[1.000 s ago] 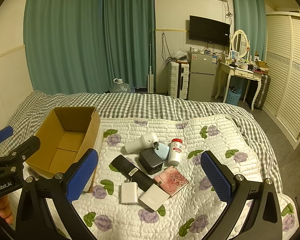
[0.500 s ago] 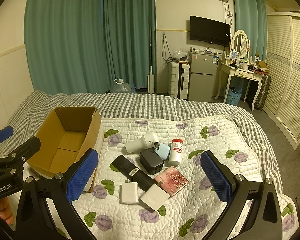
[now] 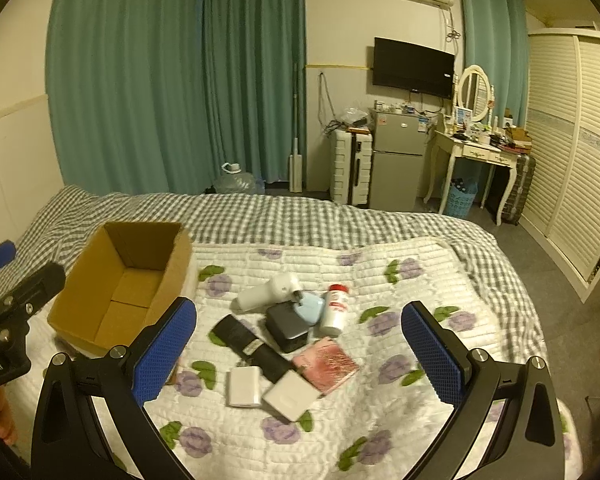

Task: Organize rigid objects
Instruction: 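Grasp the white charger block with the left gripper while the right grasps another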

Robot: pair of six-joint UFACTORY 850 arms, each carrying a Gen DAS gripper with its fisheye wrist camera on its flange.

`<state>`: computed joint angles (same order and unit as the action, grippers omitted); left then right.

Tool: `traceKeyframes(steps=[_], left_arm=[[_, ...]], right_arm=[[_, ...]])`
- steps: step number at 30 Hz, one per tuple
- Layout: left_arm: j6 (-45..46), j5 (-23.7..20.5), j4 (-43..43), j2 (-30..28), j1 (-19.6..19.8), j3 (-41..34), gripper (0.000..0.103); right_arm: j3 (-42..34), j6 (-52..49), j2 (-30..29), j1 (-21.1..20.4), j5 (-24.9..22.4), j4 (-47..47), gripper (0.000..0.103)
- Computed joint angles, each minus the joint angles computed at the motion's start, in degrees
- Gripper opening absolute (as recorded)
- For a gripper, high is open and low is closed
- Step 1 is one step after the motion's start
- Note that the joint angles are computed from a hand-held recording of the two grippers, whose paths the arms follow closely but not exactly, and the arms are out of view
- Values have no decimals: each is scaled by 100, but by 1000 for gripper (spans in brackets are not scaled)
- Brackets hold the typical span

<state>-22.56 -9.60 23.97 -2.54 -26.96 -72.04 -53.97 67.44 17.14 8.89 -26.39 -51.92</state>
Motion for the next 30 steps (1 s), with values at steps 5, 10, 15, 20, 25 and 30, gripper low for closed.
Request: traceKeyframes(steps=[5,10,15,20,25,30], left_arm=[[966,-302,-1010,-370,-263,-87,100],[1260,-641,-1126,-848,-590,-106,100],[946,-857,-798,-1404,-746,-234,99],[964,-951,-674,-1803,-751,-396,99],[1347,-977,-982,-2013,-719,-535,98],[2060,-1009,-1561,-2157,-753,-655,78]], right_arm=[[5,-949,-57,-394,-61,315,103],[147,-2361,-377,-848,174,1073,103],[117,-3941,-757,-1012,267,2534,103],[75,-4468,-1034,-902,195,2717,103],[-21,-5071,-1217,-938,98,3266,103],[-46,-5037,-1265,-974,16,3351,103]])
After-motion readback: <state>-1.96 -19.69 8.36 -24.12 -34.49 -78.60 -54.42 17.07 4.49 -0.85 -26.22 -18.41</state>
